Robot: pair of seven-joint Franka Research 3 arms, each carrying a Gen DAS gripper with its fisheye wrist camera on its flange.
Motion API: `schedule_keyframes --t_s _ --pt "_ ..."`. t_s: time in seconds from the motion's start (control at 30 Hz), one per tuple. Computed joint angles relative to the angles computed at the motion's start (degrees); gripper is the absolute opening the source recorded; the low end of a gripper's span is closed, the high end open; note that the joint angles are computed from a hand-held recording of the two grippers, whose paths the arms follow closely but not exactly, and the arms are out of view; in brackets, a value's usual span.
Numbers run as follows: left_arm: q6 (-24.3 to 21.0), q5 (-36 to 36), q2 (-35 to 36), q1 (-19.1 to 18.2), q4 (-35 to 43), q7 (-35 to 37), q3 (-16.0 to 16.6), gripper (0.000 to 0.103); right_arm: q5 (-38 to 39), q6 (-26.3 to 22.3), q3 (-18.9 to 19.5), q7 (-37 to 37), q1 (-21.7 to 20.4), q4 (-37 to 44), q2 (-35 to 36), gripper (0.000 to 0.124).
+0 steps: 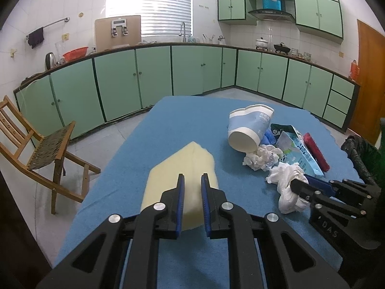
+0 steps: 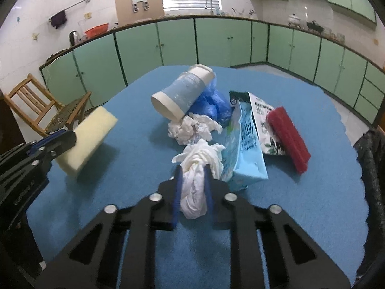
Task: Collect trash
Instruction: 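Grasp the white tissue with the right tool while the left tool holds the sponge, then carry the sponge and tissue over the bin with both tools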
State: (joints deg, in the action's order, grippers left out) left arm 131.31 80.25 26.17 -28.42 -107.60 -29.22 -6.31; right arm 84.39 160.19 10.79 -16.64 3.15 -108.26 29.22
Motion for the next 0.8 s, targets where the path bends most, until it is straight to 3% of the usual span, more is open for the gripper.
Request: schedule_keyframes --t_s 0.2,0.43,0.8 --pt "-0.2 0.6 -0.6 -0.2 0.1 -0.3 0.0 0.013 2.9 -4.2 -0.2 -1.9 -1.4 -1.9 -3.3 0.012" --pt "-0.6 3.0 -1.3 -0.8 1.4 -0.4 -0.5 0.012 7.1 -8.5 -3.0 -3.4 -1.5 -2.8 -7.0 0.012" --pt "1.7 5.5 0.9 -2.1 7.7 2.0 -0.2 0.012 10.1 -9.6 -6.0 -3.3 -2.0 -1.9 -9.4 0.012"
